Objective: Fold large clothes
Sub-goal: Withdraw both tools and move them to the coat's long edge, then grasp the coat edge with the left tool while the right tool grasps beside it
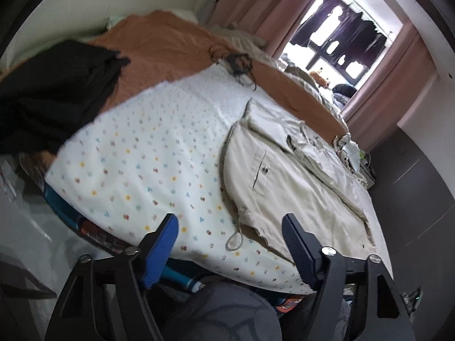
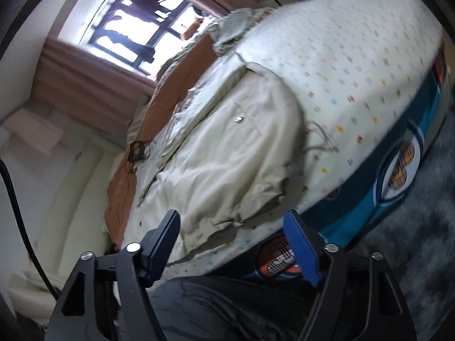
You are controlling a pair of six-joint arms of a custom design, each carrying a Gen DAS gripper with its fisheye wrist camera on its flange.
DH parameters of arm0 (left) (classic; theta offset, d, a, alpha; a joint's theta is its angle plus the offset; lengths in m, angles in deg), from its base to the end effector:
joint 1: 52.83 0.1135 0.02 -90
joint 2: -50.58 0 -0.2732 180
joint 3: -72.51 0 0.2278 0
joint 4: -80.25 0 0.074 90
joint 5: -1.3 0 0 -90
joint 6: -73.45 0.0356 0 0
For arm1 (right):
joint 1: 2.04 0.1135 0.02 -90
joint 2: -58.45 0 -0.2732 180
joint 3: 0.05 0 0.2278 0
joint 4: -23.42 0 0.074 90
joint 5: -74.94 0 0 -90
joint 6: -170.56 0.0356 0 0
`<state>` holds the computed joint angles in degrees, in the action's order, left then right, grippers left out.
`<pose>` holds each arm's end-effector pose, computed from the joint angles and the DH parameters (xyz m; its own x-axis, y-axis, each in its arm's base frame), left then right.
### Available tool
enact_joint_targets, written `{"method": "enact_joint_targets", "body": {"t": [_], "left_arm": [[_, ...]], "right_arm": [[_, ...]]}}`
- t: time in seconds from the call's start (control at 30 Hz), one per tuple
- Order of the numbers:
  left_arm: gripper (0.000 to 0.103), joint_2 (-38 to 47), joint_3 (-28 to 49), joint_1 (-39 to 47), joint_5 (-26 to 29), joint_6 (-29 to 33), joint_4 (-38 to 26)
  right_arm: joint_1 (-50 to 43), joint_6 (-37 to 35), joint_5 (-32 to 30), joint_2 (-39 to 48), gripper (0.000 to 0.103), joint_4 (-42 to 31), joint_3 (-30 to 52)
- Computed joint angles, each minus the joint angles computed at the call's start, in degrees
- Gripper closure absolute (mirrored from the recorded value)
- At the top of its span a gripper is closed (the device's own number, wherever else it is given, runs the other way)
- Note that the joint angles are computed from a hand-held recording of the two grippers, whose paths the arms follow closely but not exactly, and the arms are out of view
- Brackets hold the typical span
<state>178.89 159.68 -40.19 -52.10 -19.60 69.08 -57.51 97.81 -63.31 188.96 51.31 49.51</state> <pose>0.4180 0.0720 0.0968 -0.7806 -0.2188 -0.5854 0.1387 0.8527 -0.5037 0.1874 -0.2255 0.0182 -0.3454 0.8503 -0.3971 0.4155 0.5180 0.7477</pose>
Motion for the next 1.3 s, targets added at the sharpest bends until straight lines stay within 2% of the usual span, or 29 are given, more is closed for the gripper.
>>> {"method": "enact_joint_targets", "body": {"t": [0.07, 0.37, 0.63, 0.8, 0.87, 1.0, 1.07, 1.13, 1.3], "left_arm": [[0.037, 1.94, 2.17, -0.68, 0.16, 0.21, -1.67], [0.037, 10.35, 12.26, -3.87, 1.84, -3.25, -6.02], [0.037, 21.19, 28.80, -6.58, 1.98, -6.41, -15.03], [0.037, 27.75, 38.68, -7.27, 2.99, -8.33, -20.84], [0.037, 29.20, 41.07, -7.53, 3.41, -8.74, -22.10], [0.037, 32.94, 48.43, -8.04, 5.58, -9.51, -26.35], [0.037, 35.41, 53.67, -8.36, 6.39, -10.10, -29.70], [0.037, 37.83, 59.04, -8.57, 7.24, -10.09, -33.14], [0.037, 43.29, 70.06, -9.05, 9.67, -10.91, -38.87]], "right_arm": [[-0.49, 2.02, -1.32, 3.36, 0.034, 1.64, 1.86], [1.12, 8.47, -2.61, 13.54, 0.035, 4.11, 11.22], [2.95, 13.87, -5.21, 19.89, 0.035, 7.18, 18.30], [2.85, 11.97, -6.30, 19.36, 0.035, 3.28, 20.19], [1.79, 13.30, -10.13, 19.71, 0.043, 6.91, 19.40], [1.10, 16.19, -15.77, 20.20, 0.044, 14.84, 17.57], [1.08, 20.94, -17.34, 22.06, 0.044, 21.82, 17.37], [1.83, 23.69, -16.36, 23.29, 0.044, 24.17, 18.26], [4.21, 23.14, -11.75, 24.29, 0.044, 19.69, 21.02]]}}
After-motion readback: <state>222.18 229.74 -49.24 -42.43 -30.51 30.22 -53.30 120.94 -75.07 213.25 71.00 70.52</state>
